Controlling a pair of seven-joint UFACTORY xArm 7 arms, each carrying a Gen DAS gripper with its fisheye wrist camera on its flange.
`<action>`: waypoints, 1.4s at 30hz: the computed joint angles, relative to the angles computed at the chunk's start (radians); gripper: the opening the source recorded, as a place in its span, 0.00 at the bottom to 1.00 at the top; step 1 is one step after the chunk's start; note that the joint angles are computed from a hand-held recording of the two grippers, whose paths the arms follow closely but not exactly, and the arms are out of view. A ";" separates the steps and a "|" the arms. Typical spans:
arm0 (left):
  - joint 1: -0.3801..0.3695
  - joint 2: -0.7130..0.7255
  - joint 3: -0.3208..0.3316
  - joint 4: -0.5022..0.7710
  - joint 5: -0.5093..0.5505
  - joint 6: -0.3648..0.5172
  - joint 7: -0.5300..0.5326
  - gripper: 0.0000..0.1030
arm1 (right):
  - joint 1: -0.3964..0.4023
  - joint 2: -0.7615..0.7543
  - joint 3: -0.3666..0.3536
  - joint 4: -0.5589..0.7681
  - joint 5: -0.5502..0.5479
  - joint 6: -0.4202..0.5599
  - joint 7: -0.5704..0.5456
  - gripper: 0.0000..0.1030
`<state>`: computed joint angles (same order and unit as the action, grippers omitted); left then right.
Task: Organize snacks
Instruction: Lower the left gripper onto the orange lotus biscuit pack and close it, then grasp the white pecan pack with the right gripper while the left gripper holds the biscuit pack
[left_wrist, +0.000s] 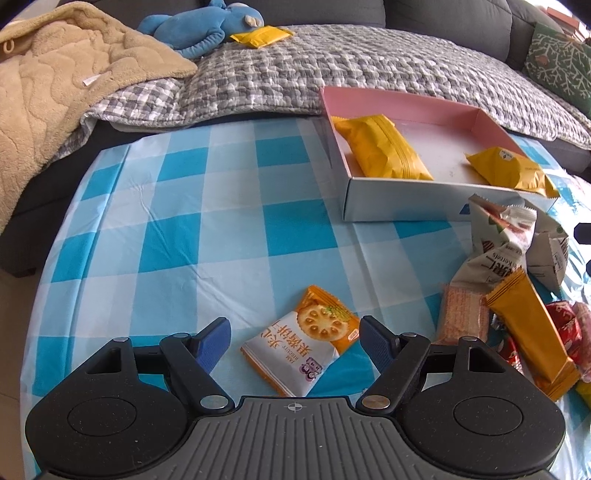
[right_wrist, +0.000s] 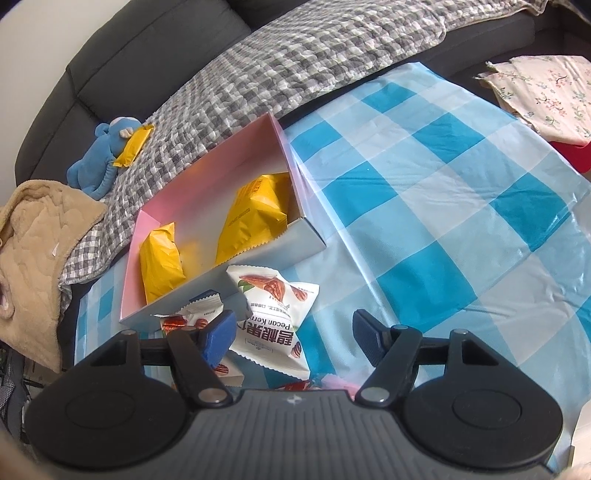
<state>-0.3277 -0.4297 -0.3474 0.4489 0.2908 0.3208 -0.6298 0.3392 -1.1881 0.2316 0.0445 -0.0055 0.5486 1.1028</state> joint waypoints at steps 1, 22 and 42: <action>0.006 0.004 -0.006 0.002 0.008 0.002 -0.002 0.75 | 0.000 0.001 -0.001 0.001 0.000 0.000 -0.001 0.66; -0.021 0.034 0.016 0.004 -0.009 -0.002 0.039 0.42 | -0.030 0.112 0.017 0.016 -0.032 -0.090 -0.026 0.63; -0.026 0.004 0.029 -0.027 -0.065 -0.063 0.054 0.41 | -0.028 0.241 0.032 0.033 -0.064 -0.216 -0.076 0.35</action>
<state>-0.3540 -0.4259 -0.3186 0.4224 0.2257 0.2579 -0.5759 0.3108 -0.9468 0.2641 0.0775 -0.0699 0.3328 1.0271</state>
